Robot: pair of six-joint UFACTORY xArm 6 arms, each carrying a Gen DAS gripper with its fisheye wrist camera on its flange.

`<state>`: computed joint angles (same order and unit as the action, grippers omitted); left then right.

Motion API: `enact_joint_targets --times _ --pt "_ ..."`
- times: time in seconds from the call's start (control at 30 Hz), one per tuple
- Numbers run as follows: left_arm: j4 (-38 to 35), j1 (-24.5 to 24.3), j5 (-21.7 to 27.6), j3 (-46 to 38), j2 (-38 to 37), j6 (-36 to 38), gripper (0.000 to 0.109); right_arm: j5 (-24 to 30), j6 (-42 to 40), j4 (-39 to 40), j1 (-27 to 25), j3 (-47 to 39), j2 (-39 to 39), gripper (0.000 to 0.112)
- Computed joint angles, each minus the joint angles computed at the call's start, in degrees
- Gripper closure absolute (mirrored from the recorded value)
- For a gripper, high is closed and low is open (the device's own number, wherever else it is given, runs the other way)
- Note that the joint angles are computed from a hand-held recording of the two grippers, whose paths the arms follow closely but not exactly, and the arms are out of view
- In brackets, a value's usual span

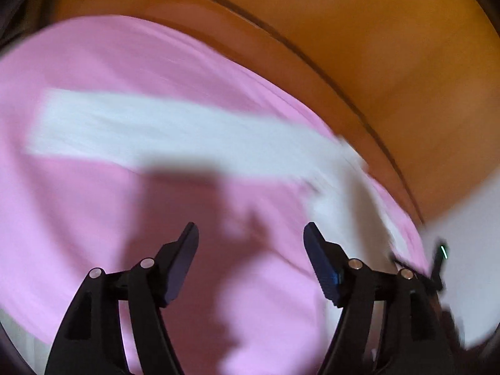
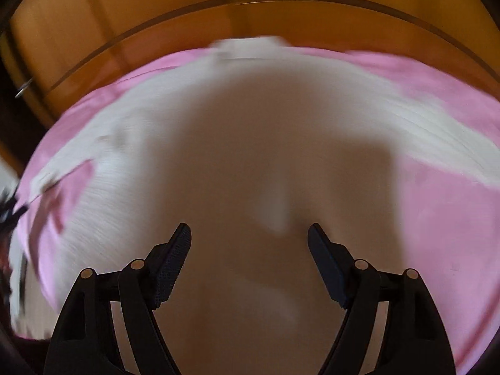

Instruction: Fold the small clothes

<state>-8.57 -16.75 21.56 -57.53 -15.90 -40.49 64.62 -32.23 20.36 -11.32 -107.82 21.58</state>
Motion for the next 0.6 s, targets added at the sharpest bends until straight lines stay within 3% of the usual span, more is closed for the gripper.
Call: enact_joint_targets --times 0.1,0.17,0.23,0.3,0.33,0.37,0.4,0.43,0.47,0.5,0.6 --pt "-12.2 -6.6 -2.4 -3.4 4.8 10.3 0.036 -1.4 2.2 -2.3 -5.9 2.9 -2.4 0.036" --pt "-17.3 -9.9 -3.0 -5.7 7.8 14.2 0.034 1.8 2.7 0.1 -10.3 3.3 -3.0 0.036" --pt "-21.7 -12.2 -3.0 -8.5 11.4 16.5 0.034 5.2 1.3 3.4 -12.9 4.1 -3.5 0.036" --pt "-21.4 -13.4 -2.1 -10.0 13.6 15.1 0.036 9.2 -0.6 6.5 -14.4 5.2 -4.0 0.037" --pt "-22.6 -14.1 -1.5 -12.5 16.0 15.4 0.038 10.4 -1.4 6.8 -14.6 6.3 -4.5 0.045" --pt "-24.2 -14.5 -1.6 -13.3 17.4 16.1 0.050 10.9 -2.8 6.2 -14.3 8.3 -5.6 0.057" --pt "-25.2 -14.3 -0.5 -14.2 18.6 16.2 0.059 10.9 -3.7 5.8 -14.2 9.5 -6.4 0.062" --pt "-24.5 -14.5 0.7 -14.9 19.2 15.4 0.087 9.9 -5.2 5.8 -13.8 12.1 -8.1 0.076" --pt "-23.1 -15.0 1.4 -15.0 19.8 14.6 0.097 10.2 -5.8 6.1 -13.4 12.5 -8.4 0.097" --pt "-19.9 -15.1 2.3 -16.5 20.8 11.9 0.097 10.8 -6.8 6.4 -13.3 13.0 -9.2 0.102" --pt "-16.8 -15.1 1.6 -14.8 17.9 10.0 0.099 11.0 -9.9 8.4 -13.3 12.6 -11.1 0.106"
